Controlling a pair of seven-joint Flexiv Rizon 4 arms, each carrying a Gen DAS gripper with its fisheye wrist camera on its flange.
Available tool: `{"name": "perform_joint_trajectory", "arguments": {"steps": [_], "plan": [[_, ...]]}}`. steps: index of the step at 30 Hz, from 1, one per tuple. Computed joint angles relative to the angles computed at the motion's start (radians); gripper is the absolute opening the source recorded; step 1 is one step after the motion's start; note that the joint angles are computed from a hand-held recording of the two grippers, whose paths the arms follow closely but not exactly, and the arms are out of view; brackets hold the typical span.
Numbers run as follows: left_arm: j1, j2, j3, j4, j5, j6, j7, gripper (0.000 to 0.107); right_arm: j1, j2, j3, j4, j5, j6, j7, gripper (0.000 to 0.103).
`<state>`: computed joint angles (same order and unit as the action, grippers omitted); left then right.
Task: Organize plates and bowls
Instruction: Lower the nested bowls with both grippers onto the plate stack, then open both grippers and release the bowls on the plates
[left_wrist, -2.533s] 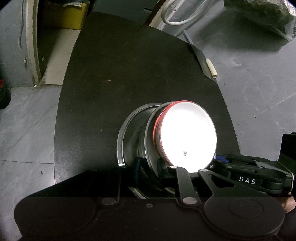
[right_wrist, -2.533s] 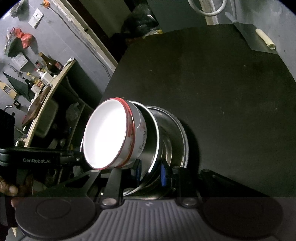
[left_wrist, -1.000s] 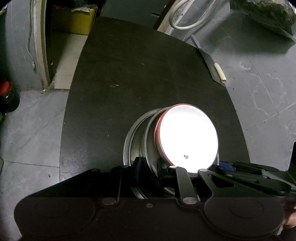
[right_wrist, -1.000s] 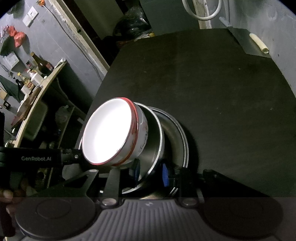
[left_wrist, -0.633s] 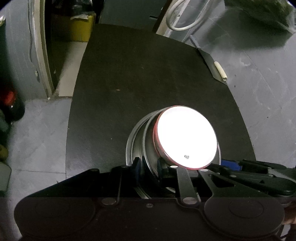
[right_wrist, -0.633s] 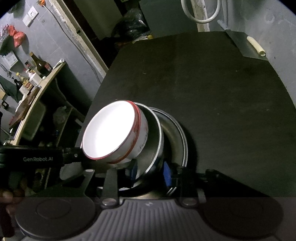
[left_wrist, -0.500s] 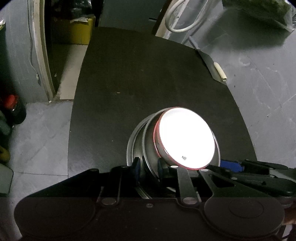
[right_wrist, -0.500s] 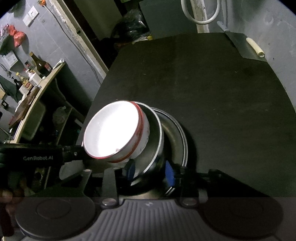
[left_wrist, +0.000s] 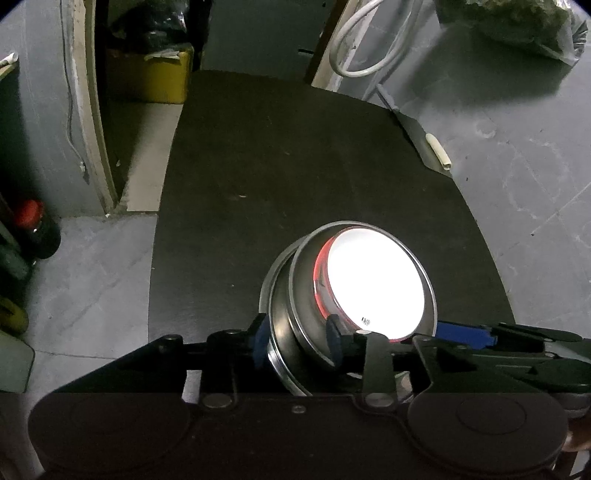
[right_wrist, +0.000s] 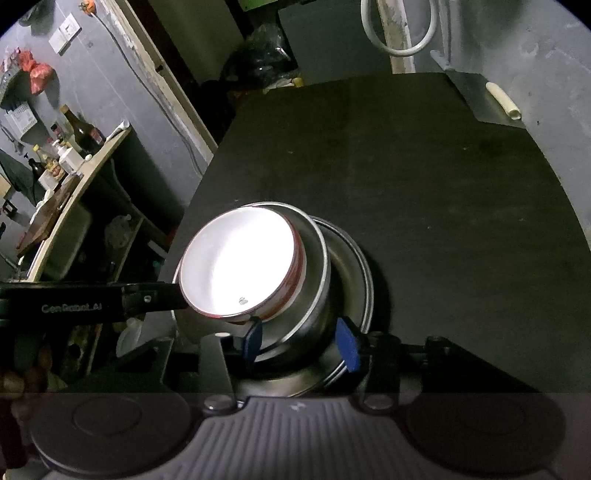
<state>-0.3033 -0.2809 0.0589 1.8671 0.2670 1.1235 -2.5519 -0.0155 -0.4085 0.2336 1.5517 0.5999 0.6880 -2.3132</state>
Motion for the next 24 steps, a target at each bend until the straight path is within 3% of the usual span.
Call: {"name": "perform_joint_trajectory", "arguments": {"steps": [5,7,15,18,24], "plan": [[-0.011,0.015,0.006,-0.004,0.03,-0.018,-0.028,0.054,-0.009,0.012,0.003,0.006,0.021,-0.005,-0.019,0.057],[-0.015,0.022,0.009,-0.003,0.048,-0.017,-0.047,0.071,-0.014,0.013,0.004,0.002,0.035,-0.009,-0.026,0.062],[-0.027,0.044,0.006,-0.03,0.126,-0.094,-0.131,0.088,-0.023,0.024,-0.003,0.001,0.069,-0.013,-0.051,0.073],[-0.035,0.052,0.007,-0.047,0.173,-0.134,-0.188,0.101,-0.027,0.023,-0.005,-0.003,0.079,-0.012,-0.056,0.078],[-0.043,0.071,-0.002,-0.061,0.281,-0.173,-0.309,0.102,-0.048,0.02,-0.003,-0.012,0.13,0.002,-0.079,0.094]]}}
